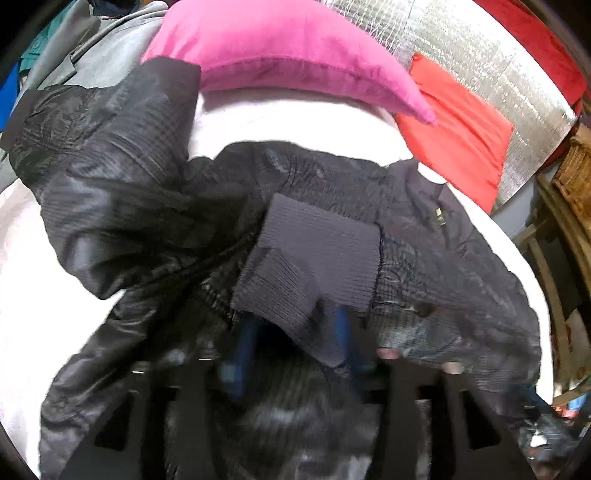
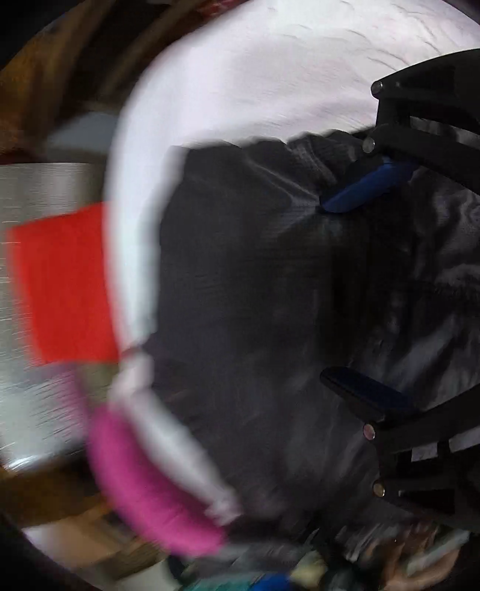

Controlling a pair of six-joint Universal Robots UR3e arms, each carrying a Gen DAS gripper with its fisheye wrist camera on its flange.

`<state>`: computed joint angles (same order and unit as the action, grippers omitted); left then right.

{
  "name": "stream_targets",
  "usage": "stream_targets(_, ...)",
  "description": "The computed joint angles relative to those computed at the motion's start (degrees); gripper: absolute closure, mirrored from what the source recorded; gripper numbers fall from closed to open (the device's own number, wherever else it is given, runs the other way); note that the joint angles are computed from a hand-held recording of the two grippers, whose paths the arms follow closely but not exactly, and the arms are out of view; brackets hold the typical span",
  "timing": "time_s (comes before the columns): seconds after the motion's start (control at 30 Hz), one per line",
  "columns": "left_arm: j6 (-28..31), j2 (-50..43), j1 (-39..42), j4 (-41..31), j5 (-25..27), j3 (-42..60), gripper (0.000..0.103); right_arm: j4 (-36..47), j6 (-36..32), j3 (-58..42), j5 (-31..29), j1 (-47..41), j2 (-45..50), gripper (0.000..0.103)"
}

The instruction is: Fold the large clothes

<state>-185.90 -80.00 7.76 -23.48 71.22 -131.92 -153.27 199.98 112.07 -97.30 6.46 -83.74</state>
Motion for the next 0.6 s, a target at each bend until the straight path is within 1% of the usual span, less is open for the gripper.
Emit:
stream_targets(0.07,3.1,5.9,4.0,-2.3,-4.2,-1.5,0.030,-4.2,2.0,0.5,-3.0,3.6,-1.8,0.015)
stream_targets(0.13,5.0,11.2,7.6,-3.9,-6.3,-2.5,0.028,-9.3,5.1,0.9,-11.8,10.5,-2.2,0.014)
stream_targets(0.17,5.3,13.4,9.5,-5.2,-7.5,-2.7,0.027,-11.6,6.0,0.8,-15.0,14.4,-1.4,0.009)
stream_targets(0.23,6.1,20.0,17.1,-11.6,-13.7,-3.3,0.026,-16.2,6.8,1.4,-16.8,19.5,0.9,0.008)
stream_targets(0.3,8.4,25.5,24.7,-19.5,-19.5,-3.1,0.026,-18.4,8.2,2.0,-15.6,22.0,3.6,0.008)
stream_targets(0.37,12.9,30.7,33.8,-27.3,-24.4,-2.6,0.026,-18.7,10.7,-0.2,-12.9,23.1,9.3,0.008)
stream_targets(0.43,17.9,33.4,42.0,-33.4,-27.7,-1.6,0.025,-17.7,11.7,0.6,-11.2,22.8,11.1,0.008)
stream_targets(0.5,23.4,34.3,51.1,-39.4,-31.1,-0.8,0.023,-19.4,12.1,1.4,-8.9,21.3,11.9,0.006)
stream_targets(0.53,24.7,32.1,54.6,-39.7,-31.7,-0.2,0.022,-20.0,12.1,1.5,-8.1,20.9,11.8,0.004)
stream_targets(0.57,24.5,28.9,56.9,-38.1,-32.3,0.1,0.022,-20.6,11.8,2.3,-7.7,20.7,11.6,0.002)
stream_targets(0.6,25.9,26.8,58.9,-38.7,-33.3,0.5,0.022,-20.2,11.7,1.4,-8.3,21.3,12.5,0.001)
